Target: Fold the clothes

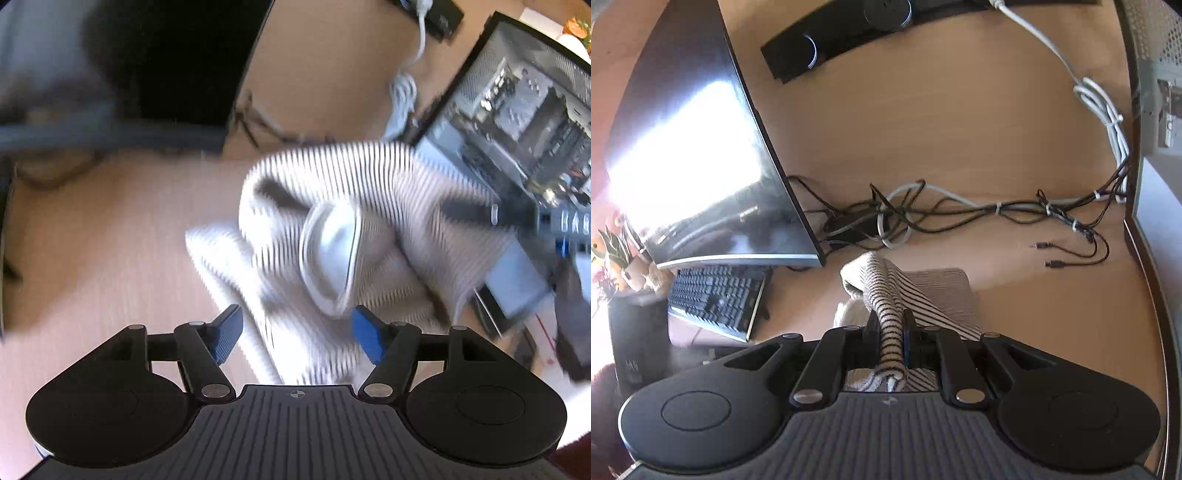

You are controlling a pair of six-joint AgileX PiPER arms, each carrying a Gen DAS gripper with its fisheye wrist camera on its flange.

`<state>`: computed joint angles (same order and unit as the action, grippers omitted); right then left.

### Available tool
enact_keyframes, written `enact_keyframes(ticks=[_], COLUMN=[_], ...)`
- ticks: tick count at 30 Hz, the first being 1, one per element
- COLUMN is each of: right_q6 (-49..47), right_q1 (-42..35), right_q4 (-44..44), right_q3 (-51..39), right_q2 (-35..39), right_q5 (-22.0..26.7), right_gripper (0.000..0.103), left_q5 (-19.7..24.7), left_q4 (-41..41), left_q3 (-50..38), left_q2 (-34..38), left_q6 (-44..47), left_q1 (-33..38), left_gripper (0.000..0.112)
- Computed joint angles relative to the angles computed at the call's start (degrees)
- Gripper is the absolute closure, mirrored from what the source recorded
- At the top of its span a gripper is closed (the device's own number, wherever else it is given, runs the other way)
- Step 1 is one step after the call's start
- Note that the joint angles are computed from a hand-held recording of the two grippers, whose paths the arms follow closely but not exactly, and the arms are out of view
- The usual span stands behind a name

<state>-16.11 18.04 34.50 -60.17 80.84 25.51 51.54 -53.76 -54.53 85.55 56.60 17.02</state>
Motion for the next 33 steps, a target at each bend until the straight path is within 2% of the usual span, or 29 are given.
enact_keyframes(ticks=[2,5,7,9,11,14,21,23,25,30,33], right_q6=[-2.13,-11.43,-12.89,-11.93,-11.29,-10.29,-6.71,-2.91,1.91,16.75,16.55], right_q1=[1.03,2.03,3.63,6.32,7.21,7.37,8.58,11.66,15.33,23.47,23.48], right_q4=[2.56,12.78,14.82,11.77,10.86,10.03,0.94,-5.85,-14.28,-37.17,-37.69], right_q3=[-1.59,-6.27,-10.29,-13.13,-14.9,-16.72,-11.96,-10.6,-8.96,-6.68,-6.14], right_q2=[-0.11,2.62,7.25,11.99,15.93,20.05,16.98,16.02,15.05,14.05,12.84], right_q5=[0.69,6.43,12.06,14.56,16.36,17.91,11.91,8.32,4.82,1.18,1.27], right_gripper=[0.093,0.093,0.093,0.093,0.093,0.093,0.093,0.093,0.092,0.088,0.085], left_q5=[2.32,-0.44,-4.31,-6.95,-7.53,-3.66,5.78,8.14,9.12,5.41,1.1], left_q4=[-1.56,-3.34,-4.2,-4.65,-4.33,-3.04,-2.49,-4.17,-7.94,-14.05,-9.35], left_q3=[0.2,1.79,3.69,5.2,6.05,6.64,4.79,2.29,-1.14,-7.05,-9.14], left_q2=[2.07,2.82,1.73,0.69,-0.04,-0.98,-4.04,-4.03,-3.32,1.36,6.64], left_q6=[1.49,3.52,7.89,10.5,11.87,13.12,14.12,12.58,9.9,6.17,1.49], left_q1=[0.42,-3.32,-6.58,-8.49,-8.61,-5.24,9.03,12.45,11.99,3.01,-2.05], left_gripper=[0.046,0.045,0.04,0.038,0.038,0.038,0.037,0.037,0.037,0.036,0.042])
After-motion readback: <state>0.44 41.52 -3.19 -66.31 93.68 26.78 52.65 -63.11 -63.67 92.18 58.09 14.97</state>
